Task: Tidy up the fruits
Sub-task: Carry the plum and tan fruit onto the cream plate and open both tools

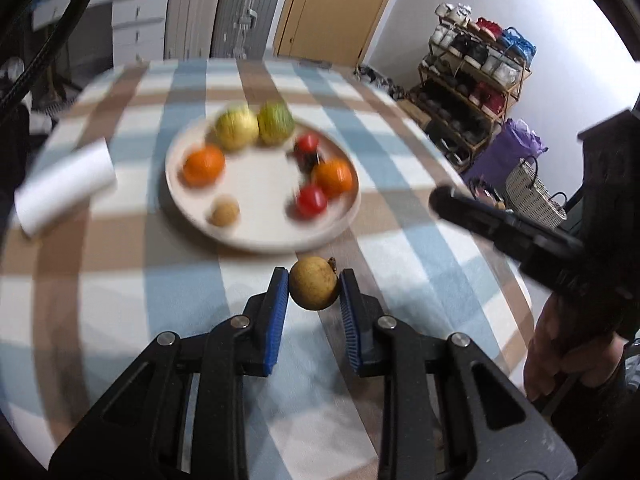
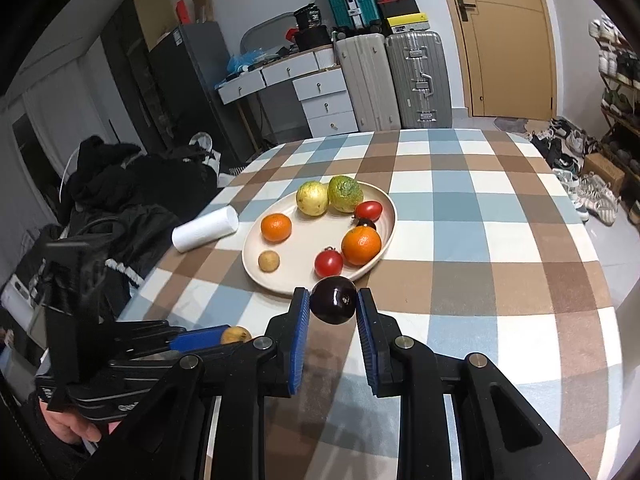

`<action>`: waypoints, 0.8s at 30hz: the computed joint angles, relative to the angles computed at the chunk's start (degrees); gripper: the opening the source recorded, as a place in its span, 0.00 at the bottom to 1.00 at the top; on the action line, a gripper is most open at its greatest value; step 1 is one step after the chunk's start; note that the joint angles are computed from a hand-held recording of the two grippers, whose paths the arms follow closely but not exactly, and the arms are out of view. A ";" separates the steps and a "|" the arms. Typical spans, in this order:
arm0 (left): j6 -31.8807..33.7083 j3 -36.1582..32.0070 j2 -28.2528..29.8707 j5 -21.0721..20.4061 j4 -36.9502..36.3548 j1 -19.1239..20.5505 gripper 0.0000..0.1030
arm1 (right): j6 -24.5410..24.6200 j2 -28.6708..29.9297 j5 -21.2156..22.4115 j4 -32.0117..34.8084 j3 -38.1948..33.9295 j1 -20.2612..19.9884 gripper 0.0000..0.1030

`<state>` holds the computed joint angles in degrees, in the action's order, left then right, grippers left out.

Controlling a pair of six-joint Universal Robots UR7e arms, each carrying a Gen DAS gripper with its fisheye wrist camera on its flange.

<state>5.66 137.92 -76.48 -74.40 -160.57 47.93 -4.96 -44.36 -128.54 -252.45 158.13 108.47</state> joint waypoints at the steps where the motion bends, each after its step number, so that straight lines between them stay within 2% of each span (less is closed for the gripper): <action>1: 0.74 -1.00 0.59 0.75 -0.69 -0.26 0.23 | 0.14 -0.42 0.36 0.55 -0.29 -0.33 0.24; 6: 4.16 -8.42 7.12 1.63 -2.27 0.65 0.23 | 0.15 -5.80 2.10 6.77 -2.84 -2.15 0.24; 11: 6.23 -14.94 14.16 -0.96 -3.37 3.27 0.23 | -1.62 -11.30 2.94 12.63 -6.48 -2.46 0.24; 15: 8.00 -18.97 18.94 -1.81 -3.21 4.93 0.23 | -2.90 -15.05 5.23 19.82 -10.06 -5.31 0.24; 19: 7.60 -22.87 22.41 -3.74 -0.02 7.12 0.23 | -4.72 -15.39 8.04 24.95 -13.91 -9.04 0.24; 24: 8.81 -23.88 24.68 -3.92 0.46 7.86 0.23 | -4.99 -14.17 12.14 28.99 -17.16 -13.57 0.24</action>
<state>14.47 114.04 -51.80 -78.32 -160.11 55.78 -9.95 -58.53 -116.40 -223.46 140.97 94.90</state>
